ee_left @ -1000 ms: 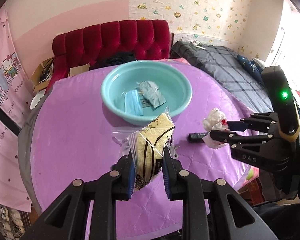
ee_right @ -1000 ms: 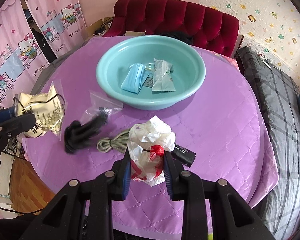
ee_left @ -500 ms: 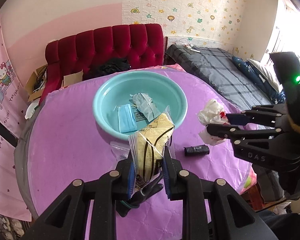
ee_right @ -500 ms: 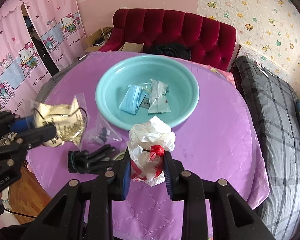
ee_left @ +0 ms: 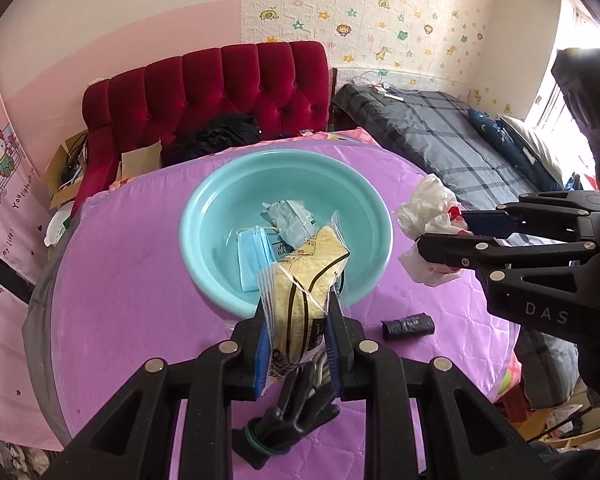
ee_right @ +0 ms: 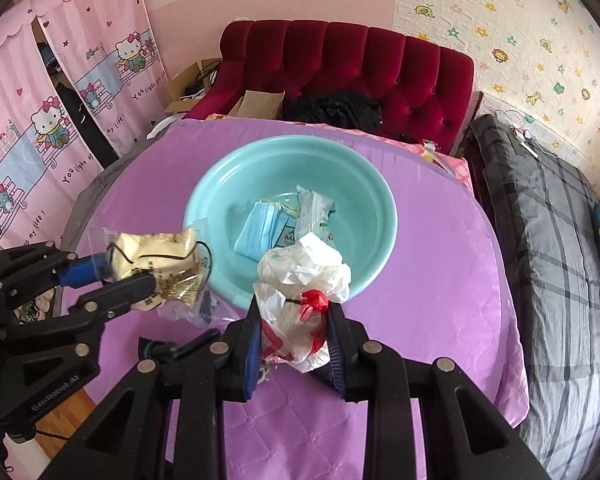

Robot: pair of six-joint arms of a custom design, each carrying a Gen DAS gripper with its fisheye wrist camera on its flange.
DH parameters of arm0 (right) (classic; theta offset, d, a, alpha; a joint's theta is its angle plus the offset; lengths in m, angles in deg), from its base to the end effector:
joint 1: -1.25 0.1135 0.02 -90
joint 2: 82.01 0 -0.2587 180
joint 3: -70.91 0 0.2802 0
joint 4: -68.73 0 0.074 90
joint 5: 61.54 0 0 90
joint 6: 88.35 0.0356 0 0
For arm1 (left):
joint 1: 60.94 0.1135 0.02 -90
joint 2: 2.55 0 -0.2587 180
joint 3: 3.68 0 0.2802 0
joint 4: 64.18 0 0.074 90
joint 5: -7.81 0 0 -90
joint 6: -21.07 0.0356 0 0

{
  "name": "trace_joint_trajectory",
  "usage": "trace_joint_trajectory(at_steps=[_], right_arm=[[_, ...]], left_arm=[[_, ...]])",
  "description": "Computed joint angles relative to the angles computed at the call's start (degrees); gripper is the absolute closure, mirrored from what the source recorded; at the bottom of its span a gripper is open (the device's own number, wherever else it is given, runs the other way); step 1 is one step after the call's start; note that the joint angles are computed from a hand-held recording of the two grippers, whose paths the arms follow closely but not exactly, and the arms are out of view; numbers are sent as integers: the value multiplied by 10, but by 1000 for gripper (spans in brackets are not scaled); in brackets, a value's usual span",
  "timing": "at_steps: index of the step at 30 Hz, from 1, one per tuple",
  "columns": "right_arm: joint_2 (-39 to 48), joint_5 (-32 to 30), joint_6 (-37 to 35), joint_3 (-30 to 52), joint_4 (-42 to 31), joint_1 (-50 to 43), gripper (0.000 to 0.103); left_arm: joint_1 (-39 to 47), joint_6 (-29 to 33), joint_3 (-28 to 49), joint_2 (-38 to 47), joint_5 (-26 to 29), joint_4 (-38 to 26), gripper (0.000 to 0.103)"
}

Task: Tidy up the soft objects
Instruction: 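Carry the zip bag and tissue over the teal basin with both tools, then lower both items into the basin and open both tools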

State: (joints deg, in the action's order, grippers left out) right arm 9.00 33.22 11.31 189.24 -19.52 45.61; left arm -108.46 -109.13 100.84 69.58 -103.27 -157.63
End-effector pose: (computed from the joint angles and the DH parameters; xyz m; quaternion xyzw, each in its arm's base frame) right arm 0.2356 0.2263 0.4051 -0.2785 0.9263 0.0781 0.2417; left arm 0.1642 -0.1603 0.4160 0.0152 0.9529 -0.0425 0.2999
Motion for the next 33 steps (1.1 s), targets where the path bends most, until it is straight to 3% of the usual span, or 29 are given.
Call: trace_joint_trajectory(at_steps=[23,33], right_arm=[[206,-35,-33,190,-3,-48,72],[295,-52,-20,259,3,-66,71]], left_arm=[[162,133,-4,73,99,101,77],[213,163,-20,114,133,156,76]])
